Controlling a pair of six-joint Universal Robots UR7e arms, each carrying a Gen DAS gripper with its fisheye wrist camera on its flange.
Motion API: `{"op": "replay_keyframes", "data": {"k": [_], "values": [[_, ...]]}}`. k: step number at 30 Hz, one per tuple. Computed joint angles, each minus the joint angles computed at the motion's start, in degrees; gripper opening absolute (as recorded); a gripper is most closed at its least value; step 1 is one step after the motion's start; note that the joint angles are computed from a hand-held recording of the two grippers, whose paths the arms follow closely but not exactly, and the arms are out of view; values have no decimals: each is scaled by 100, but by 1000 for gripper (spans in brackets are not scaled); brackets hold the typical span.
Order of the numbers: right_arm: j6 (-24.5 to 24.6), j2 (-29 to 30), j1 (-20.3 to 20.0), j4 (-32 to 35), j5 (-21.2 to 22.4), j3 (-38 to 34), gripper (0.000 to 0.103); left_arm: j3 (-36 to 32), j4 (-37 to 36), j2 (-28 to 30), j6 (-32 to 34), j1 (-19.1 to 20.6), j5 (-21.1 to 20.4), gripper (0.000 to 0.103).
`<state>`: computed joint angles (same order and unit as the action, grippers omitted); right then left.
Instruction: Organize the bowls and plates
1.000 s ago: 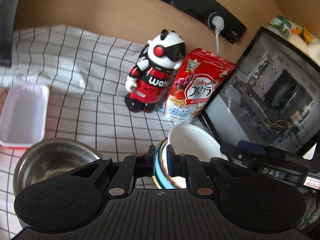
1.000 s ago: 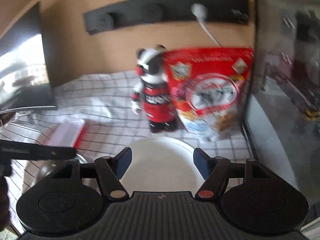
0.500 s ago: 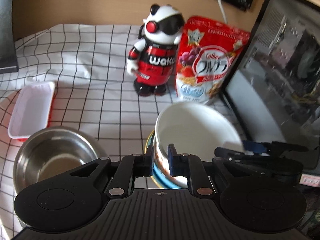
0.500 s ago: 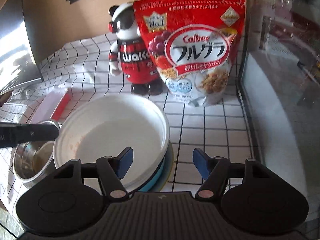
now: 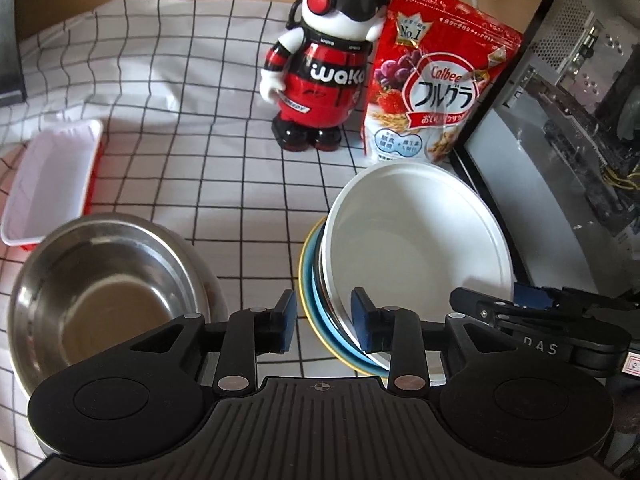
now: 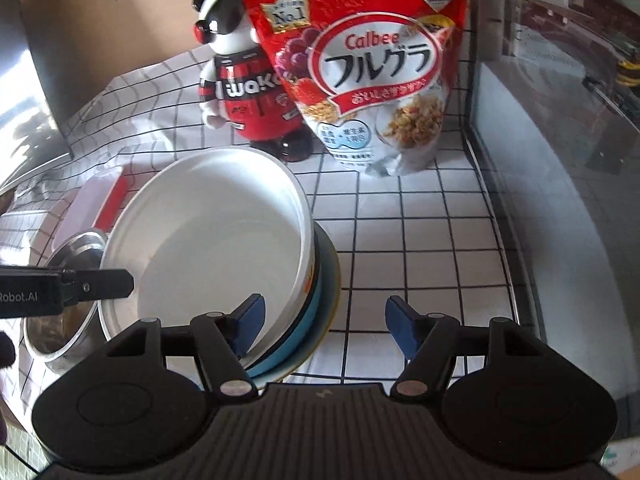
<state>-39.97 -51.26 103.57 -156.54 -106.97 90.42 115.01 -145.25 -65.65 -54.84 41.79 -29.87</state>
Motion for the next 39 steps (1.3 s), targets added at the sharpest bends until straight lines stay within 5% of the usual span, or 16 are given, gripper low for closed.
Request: {"op": "replay_keyframes", "data": {"k": [17, 23, 29, 35, 39], "values": [[487, 73, 615, -823, -1235, 329, 69, 284, -1135, -270, 1186, 320, -1043, 37], [1023, 167, 615, -729, -1462, 228, 81, 191, -1065, -235, 1189, 425, -1123, 43], [1154, 175, 424, 35, -1018, -116, 81, 44, -516, -205, 583, 423, -959, 52], [620, 346, 305, 351, -536, -450, 79, -235, -18, -63, 58, 532, -974, 52], [686, 534, 203, 874, -403, -822, 70, -369, 149, 37, -173, 604, -1056, 51]]}}
